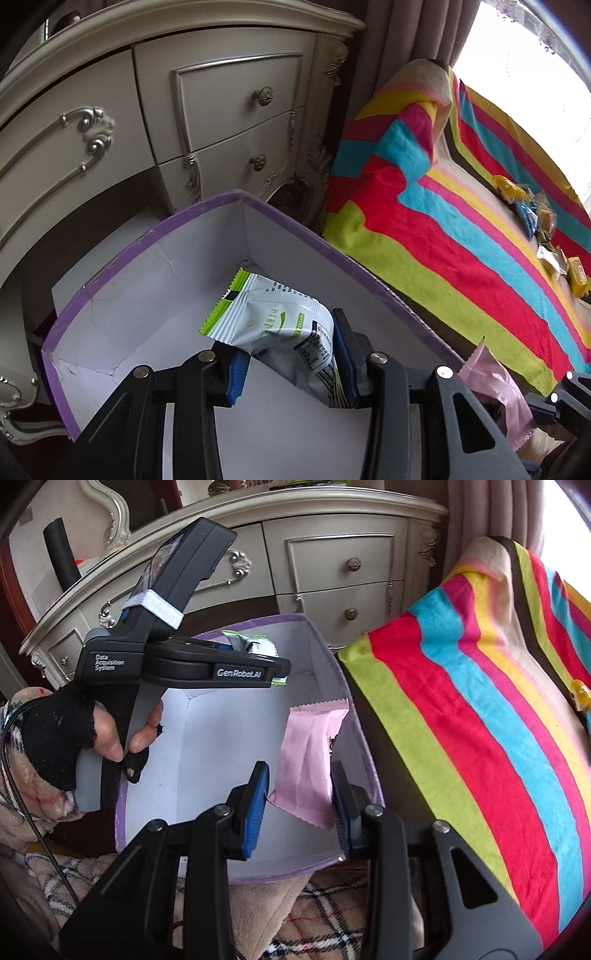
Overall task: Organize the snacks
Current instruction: 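Carry both snacks to the white box and open both tools to drop them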
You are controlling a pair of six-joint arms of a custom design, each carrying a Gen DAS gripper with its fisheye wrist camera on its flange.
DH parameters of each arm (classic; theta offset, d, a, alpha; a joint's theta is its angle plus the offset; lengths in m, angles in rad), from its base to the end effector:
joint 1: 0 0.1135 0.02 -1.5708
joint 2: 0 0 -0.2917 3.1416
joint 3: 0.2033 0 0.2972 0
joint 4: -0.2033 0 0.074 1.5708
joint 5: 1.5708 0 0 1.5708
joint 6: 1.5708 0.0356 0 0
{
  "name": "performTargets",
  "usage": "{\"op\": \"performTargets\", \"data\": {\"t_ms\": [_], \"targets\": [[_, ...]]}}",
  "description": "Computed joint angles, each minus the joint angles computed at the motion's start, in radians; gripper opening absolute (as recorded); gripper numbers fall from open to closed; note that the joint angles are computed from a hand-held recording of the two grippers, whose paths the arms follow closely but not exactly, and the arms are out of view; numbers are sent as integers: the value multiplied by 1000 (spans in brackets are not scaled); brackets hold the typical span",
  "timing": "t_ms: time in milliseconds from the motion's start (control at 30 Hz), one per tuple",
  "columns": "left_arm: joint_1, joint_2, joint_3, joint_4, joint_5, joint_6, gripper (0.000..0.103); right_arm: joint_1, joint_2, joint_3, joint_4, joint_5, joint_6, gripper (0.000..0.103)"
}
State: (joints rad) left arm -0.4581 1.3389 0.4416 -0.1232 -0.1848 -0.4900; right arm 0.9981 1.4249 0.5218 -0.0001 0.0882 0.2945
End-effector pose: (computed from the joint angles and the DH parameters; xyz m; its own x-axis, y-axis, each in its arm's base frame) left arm 0.2167 -0.0996 0.1144 -0.8386 -0.1023 -0.5351 -0.0522 0.9928 -0.1079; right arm 0.1504 0.2275 0.1247 -0.6417 -0.4616 -0.6125 -0.6493 0.7520 0.1135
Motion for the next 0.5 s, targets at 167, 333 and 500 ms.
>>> {"op": "performTargets", "data": {"t_ms": [167, 333, 500], "targets": [[26, 44, 16, -20, -28, 5, 42, 16, 83, 29, 50, -69, -23, 38], [21, 95, 52, -83, -147, -44, 47, -5, 95, 12, 106, -140, -22, 66], [-86, 57, 67, -89, -275, -177, 69, -127, -96, -117, 124, -45, 18, 71]]}}
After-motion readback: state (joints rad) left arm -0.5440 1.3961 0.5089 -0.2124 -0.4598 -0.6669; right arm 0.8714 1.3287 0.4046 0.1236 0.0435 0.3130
